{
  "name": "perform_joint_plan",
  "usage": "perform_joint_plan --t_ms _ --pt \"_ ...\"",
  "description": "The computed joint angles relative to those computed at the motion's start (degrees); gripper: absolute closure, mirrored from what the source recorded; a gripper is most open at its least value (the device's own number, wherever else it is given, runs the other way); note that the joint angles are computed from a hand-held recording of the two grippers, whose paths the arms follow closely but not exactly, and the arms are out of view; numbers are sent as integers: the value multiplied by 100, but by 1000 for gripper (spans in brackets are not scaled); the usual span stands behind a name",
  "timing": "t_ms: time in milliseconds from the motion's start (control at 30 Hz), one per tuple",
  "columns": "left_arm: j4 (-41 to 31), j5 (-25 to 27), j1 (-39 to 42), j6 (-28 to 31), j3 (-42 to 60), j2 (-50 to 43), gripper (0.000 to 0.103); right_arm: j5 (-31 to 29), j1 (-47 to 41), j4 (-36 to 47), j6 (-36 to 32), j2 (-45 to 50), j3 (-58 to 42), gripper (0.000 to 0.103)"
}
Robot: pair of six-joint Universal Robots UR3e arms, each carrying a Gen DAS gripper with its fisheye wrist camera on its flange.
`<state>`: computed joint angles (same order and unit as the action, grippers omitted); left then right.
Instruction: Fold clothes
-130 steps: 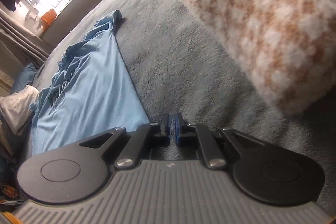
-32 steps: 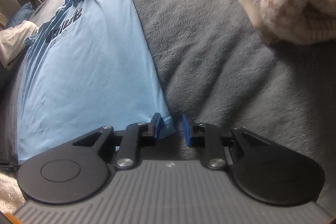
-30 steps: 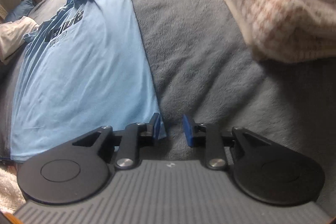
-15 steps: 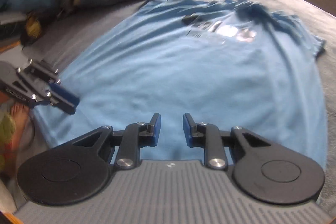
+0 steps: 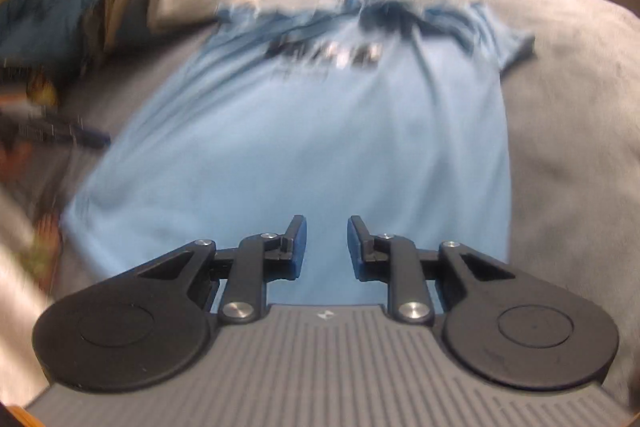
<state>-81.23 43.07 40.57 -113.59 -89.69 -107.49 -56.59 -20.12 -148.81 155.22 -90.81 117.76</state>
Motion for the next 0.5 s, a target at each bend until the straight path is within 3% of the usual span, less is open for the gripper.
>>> perform_joint_plan --t_ms 67,133,167,333,433,500 --pt "1460 108 -558 -1338 -73 -541 85 -486 553 -872 665 1109 -654 82" --pt "2361 305 -742 -1900 -181 -825 86 -956 771 -1108 740 1713 -1034 84" --pt "2484 297 -715 -1967 -217 -900 94 -1148 759 -1183 631 1836 -1031 84" --pt "2401 161 -328 -2126 -395 -873 94 -1117 -246 -1001 398 1043 -98 92" --pt "2568 102 -249 -2431 -563 -820 94 -1434 -545 -604 733 718 -124 93" --pt "2874 125 -292 -2699 -700 -796 93 -1207 -652 -733 995 721 -224 90"
